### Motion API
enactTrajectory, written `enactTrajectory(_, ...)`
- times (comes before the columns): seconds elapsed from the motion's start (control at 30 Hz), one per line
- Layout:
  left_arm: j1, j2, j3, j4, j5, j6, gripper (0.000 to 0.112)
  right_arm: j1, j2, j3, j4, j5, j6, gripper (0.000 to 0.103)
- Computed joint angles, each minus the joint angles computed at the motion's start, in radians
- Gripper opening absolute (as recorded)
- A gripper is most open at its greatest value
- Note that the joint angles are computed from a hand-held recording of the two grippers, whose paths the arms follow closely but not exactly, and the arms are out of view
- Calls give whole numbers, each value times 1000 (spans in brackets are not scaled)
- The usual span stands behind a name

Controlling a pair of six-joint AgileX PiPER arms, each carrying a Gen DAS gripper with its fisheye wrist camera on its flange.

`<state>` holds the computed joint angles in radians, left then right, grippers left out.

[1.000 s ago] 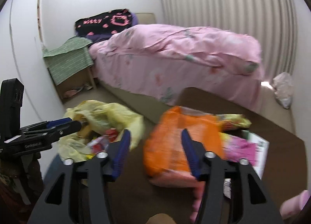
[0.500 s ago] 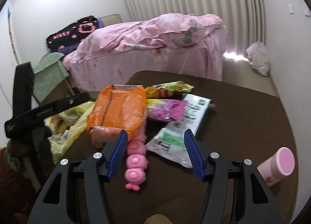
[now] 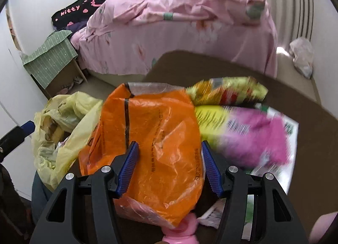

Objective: Collect trash
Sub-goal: 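Grasp the orange plastic bag with the right gripper and lift it, then grasp the yellow-orange chip bag with the left gripper while the right holds the orange bag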

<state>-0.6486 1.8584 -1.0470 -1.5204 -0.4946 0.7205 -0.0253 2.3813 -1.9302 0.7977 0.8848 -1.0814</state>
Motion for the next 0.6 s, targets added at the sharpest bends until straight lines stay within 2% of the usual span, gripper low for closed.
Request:
enactTrajectory(0.07,3,-8,26,36,6,-53,63,1,-58,103,26,-61,-78,45)
enactTrajectory(0.1,7,-7,31,51,13,-76,63,-2,-85,149,50,-88,-124,30)
enactTrajectory(0.13,13,-5,36,69,25,-101,63,-11,-118,201,86,-101,-182,22)
enactTrajectory(0.2,15,-4,43,93,32,-128,63,-39,-182,287,165,-110,-283,16)
enactTrajectory(0.33,4,11,30,112,41,-131,63,-160,-301,412,330,-12,-453,14)
enactTrajectory(0.47,-6,40,-7,125,74,-104,63,-301,-348,462,386,82,-491,13)
enactTrajectory(0.5,-11,53,-24,136,89,-94,63,-341,-348,472,386,92,-490,13)
enactTrajectory(0.6,-16,92,-87,141,130,-23,63,-406,-361,533,410,24,-542,13)
